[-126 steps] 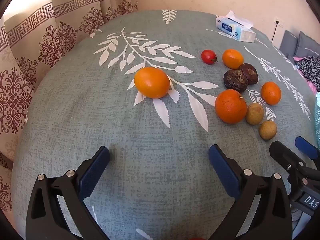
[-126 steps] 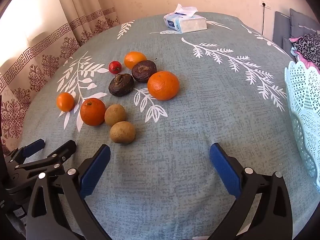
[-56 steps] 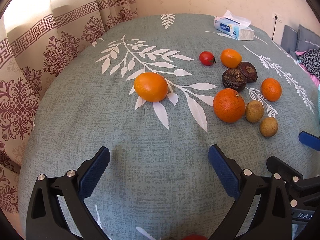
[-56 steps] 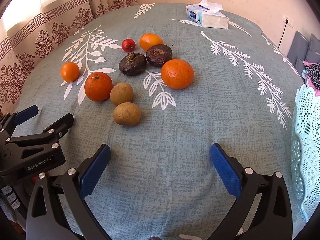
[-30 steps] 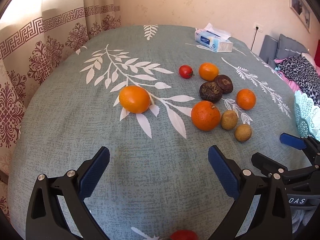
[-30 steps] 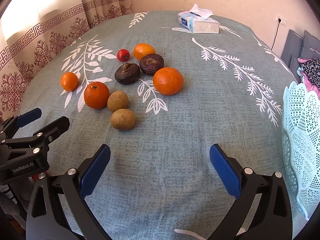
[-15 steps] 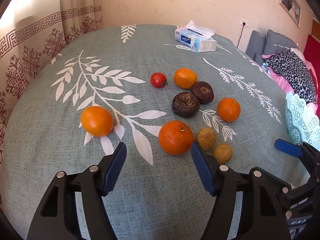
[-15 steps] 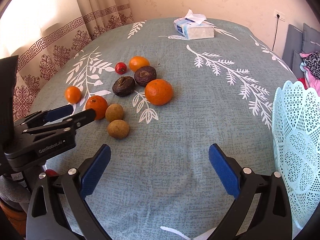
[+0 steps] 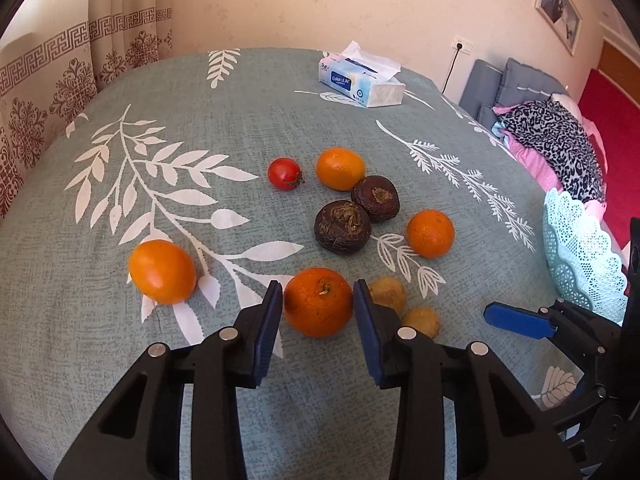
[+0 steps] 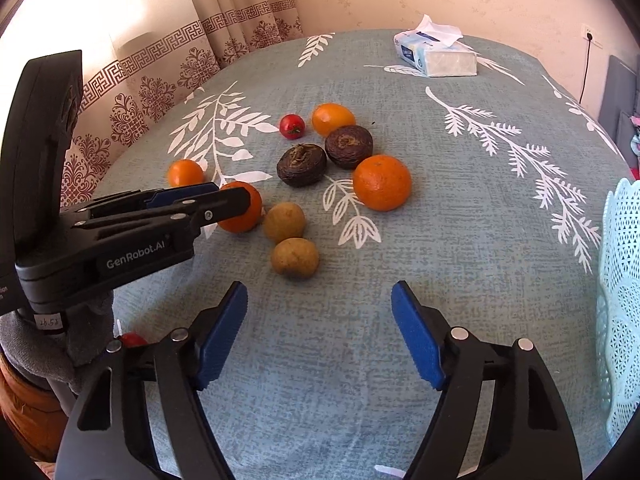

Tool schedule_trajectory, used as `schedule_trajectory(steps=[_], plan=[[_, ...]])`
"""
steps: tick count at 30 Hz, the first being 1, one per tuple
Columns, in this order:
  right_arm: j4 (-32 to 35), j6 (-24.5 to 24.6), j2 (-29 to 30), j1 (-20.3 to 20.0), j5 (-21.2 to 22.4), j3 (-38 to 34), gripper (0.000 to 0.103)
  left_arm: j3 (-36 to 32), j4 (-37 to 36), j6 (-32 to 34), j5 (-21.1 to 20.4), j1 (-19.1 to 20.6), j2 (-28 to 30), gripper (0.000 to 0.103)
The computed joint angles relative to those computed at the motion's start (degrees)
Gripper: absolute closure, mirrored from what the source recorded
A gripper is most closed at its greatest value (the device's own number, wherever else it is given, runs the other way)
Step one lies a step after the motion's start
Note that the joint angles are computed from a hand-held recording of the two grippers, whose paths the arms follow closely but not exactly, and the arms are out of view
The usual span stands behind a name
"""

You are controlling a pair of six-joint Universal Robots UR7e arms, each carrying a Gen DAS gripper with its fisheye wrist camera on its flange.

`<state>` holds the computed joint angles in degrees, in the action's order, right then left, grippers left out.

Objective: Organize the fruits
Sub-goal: 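Grasp the large orange with the left tool while the right tool grasps a kiwi, then carry the kiwi into the blue basket and open the right tool while the left carries the orange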

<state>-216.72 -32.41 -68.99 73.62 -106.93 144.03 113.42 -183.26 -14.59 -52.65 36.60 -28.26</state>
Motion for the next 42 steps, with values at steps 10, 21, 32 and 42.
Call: schedule_trajectory(steps=[10,21,32,42], plan=[[4.2,-0.5,2.7,1.6,-1.6,-3.9,0.057,-2.0,5.3,-0.5,-2.4,1.3,-0.5,0.063],[0.1,-1.7,-2.1,0.1,-0.5,1.3,0.074,-1.1,5.9,-2.6,-4.4,1.5,-1.0,0.063],[-4.0,-2.5,-19.7,-6.4,8.0,10.4,0.074,0.1,3.9,-6.7,-1.9,-0.2,-1.2,0.065],[-4.7,0.8,-35.0,-22.4,16.4,15.2,0.074,1.0,3.8,-7.2,0.2,-6.1,-2.7,0.065]])
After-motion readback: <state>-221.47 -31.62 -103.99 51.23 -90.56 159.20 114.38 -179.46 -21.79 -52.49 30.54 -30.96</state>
